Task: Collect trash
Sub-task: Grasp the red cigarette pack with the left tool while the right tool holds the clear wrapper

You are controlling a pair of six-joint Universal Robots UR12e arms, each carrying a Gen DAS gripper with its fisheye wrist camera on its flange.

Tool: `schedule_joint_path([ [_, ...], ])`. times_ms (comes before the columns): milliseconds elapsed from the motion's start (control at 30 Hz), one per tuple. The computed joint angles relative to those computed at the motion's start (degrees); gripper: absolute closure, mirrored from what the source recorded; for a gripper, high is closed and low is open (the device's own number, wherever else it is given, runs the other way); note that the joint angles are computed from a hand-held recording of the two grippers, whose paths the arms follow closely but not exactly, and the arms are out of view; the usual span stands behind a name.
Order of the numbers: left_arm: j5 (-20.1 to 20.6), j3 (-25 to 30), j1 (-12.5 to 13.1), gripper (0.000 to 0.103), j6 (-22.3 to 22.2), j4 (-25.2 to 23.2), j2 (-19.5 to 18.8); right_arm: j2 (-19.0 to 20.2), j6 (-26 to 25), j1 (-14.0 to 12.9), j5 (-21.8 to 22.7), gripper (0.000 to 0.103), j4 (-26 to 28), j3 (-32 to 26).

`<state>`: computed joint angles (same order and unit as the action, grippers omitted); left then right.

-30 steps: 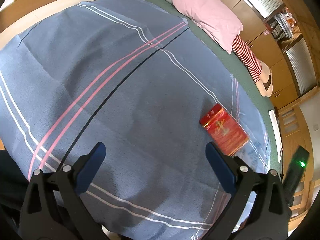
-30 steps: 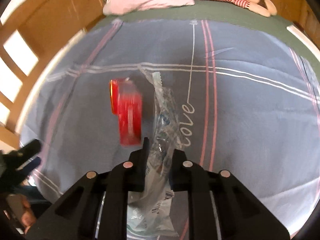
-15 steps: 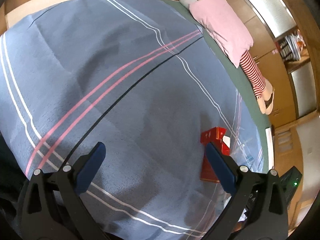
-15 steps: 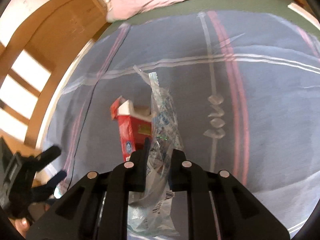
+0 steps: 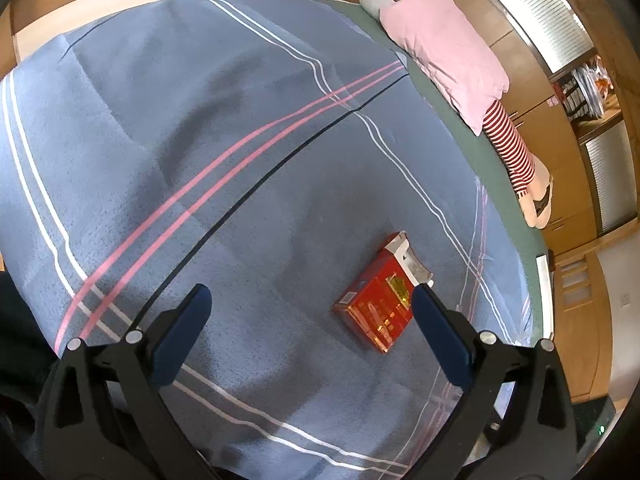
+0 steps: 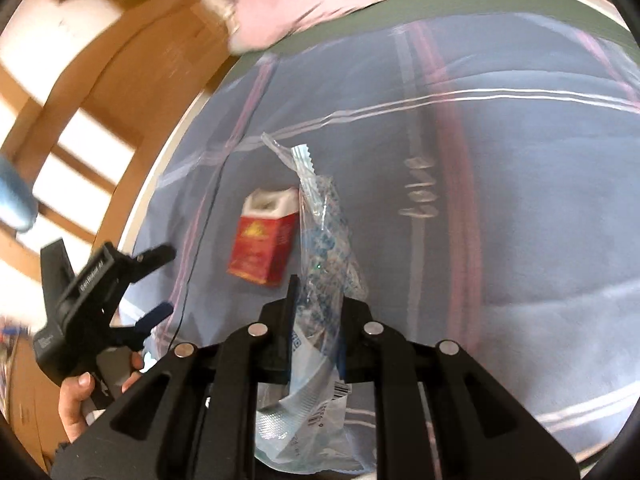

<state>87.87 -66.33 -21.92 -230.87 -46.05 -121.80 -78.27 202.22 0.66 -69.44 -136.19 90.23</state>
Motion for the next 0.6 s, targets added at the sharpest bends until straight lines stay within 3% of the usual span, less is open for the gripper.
schedule_joint_path([
  [67,3.9,3.4,-0.9,0.004,1.6,-5.4,-1.5,-1.7,4.0,-0.8,0.0,0.087,-3.8,2.7],
  [100,5.4,6.6,-1.4,0.004,4.4,-10.1,-3.1,-2.0,5.8,-1.0,-0.1,0.087,-5.6,3.6],
  [133,4.5,8.9,-1.7,0.004,7.8,-12.6,-4.4,-2.5,7.3,-1.1,-0.6,0.087,-6.7,4.4],
  [233,2.0,13.8,-2.6,0.004,13.7,-14.4,-7.3,-3.8,9.6,-1.3,-1.7,0.087,-9.2,6.3],
  [333,8.2,21.0,-4.4,0.004,19.9,-18.7,-11.2,-4.3,10.3,-1.4,-0.5,0.087,-9.4,7.0],
  [433,12.5,29.5,-6.0,0.004,30.2,-26.0,-16.0,-5.0,10.1,-1.4,-0.5,0.087,-9.1,7.5],
  [500,15.5,32.4,-6.8,0.004,33.8,-29.6,-17.7,-5.4,10.2,-1.5,-0.7,0.087,-8.8,7.7],
  [533,16.3,33.5,-7.0,0.007,35.3,-31.4,-18.4,-5.4,10.3,-1.4,-0.9,0.087,-8.7,7.7],
  [600,15.0,33.3,-6.8,0.027,36.5,-32.3,-18.3,-5.5,10.3,-1.4,-1.2,0.087,-8.1,7.7],
])
